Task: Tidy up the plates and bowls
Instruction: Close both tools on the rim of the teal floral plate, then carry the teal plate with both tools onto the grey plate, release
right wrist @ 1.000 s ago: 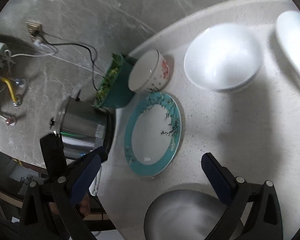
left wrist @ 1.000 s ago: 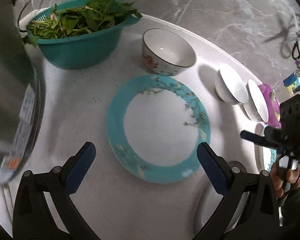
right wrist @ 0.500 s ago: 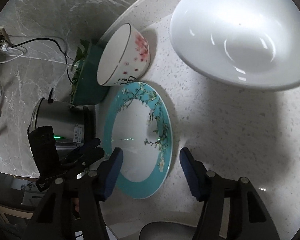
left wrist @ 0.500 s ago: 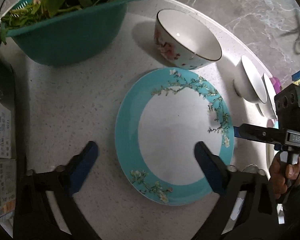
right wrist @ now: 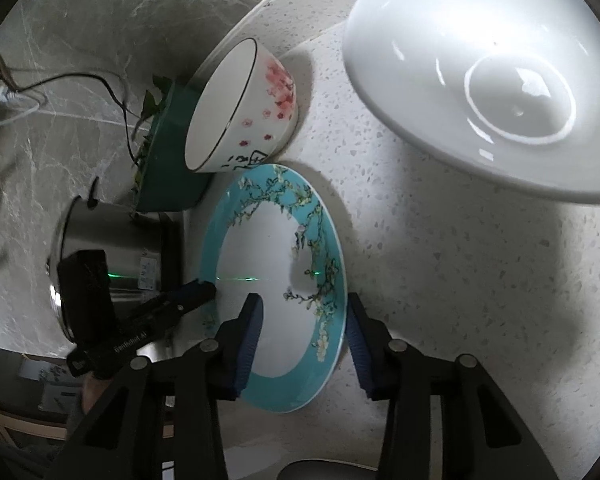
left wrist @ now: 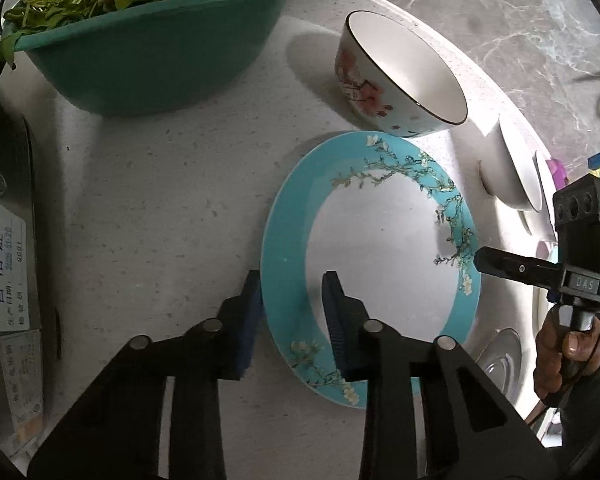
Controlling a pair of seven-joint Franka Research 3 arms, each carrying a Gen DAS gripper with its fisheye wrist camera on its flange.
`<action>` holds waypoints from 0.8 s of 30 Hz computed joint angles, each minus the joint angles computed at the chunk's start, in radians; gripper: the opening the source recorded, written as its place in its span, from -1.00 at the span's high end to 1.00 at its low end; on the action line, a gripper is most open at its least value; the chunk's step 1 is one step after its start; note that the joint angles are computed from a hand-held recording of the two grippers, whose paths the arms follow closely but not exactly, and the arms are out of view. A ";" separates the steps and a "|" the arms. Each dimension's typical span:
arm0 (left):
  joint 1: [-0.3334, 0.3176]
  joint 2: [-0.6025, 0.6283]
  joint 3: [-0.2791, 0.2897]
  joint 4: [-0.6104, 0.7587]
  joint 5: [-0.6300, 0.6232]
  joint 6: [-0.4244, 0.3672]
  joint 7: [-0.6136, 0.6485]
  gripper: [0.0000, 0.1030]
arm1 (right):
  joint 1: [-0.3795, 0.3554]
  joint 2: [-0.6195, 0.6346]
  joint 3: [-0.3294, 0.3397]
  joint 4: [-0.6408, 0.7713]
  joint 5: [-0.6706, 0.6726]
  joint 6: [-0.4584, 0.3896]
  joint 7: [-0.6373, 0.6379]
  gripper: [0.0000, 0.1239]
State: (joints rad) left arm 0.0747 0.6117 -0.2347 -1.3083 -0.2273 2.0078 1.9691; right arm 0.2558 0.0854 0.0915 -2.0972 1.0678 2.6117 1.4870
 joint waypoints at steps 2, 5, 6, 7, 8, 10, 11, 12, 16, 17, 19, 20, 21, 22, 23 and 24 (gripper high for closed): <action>-0.008 0.001 0.004 0.004 0.016 0.001 -0.001 0.53 | 0.006 0.004 -0.003 0.009 -0.070 -0.002 0.040 0.29; -0.014 -0.002 0.006 -0.002 0.029 0.012 -0.003 0.53 | 0.012 0.010 -0.013 0.026 -0.229 -0.029 0.146 0.58; -0.013 -0.001 0.006 -0.001 0.027 0.014 -0.006 0.53 | 0.013 0.011 -0.016 0.026 -0.272 -0.033 0.183 0.75; -0.011 0.000 0.005 0.000 0.024 0.014 -0.008 0.54 | 0.011 0.009 -0.016 0.021 -0.281 -0.031 0.194 0.78; -0.012 -0.001 0.004 -0.003 0.024 0.017 -0.010 0.54 | 0.009 0.007 -0.013 0.015 -0.272 -0.023 0.192 0.78; -0.016 -0.007 0.004 -0.014 0.028 0.029 -0.013 0.54 | 0.015 0.004 -0.013 0.014 -0.332 -0.015 0.227 0.77; -0.017 -0.009 0.004 -0.017 0.031 0.033 -0.013 0.54 | 0.018 0.004 -0.014 0.016 -0.364 -0.015 0.251 0.77; -0.018 -0.012 0.005 -0.023 0.033 0.038 -0.013 0.56 | 0.019 0.003 -0.013 0.015 -0.374 -0.013 0.263 0.77; -0.011 -0.032 -0.001 -0.055 0.022 0.043 0.000 0.64 | 0.019 -0.012 -0.011 -0.007 -0.388 0.013 0.298 0.77; -0.008 -0.038 -0.002 -0.064 0.018 0.046 0.005 0.64 | 0.020 -0.018 -0.012 -0.014 -0.391 0.019 0.305 0.77; -0.008 -0.054 -0.003 -0.088 0.012 0.051 0.010 0.64 | 0.021 -0.032 -0.013 -0.024 -0.412 0.025 0.327 0.77; -0.005 -0.062 -0.004 -0.099 0.005 0.054 0.011 0.64 | 0.022 -0.040 -0.014 -0.030 -0.425 0.025 0.341 0.77; -0.004 -0.069 -0.004 -0.108 0.001 0.057 0.014 0.64 | 0.022 -0.046 -0.015 -0.033 -0.428 0.022 0.343 0.77; -0.004 -0.076 -0.004 -0.117 -0.004 0.058 0.016 0.64 | 0.023 -0.053 -0.015 -0.039 -0.433 0.023 0.350 0.77; -0.003 -0.086 -0.005 -0.128 -0.009 0.062 0.017 0.64 | 0.024 -0.063 -0.014 -0.047 -0.438 0.025 0.359 0.77; -0.002 -0.096 -0.005 -0.138 -0.013 0.064 0.021 0.64 | 0.025 -0.071 -0.014 -0.054 -0.435 0.026 0.361 0.77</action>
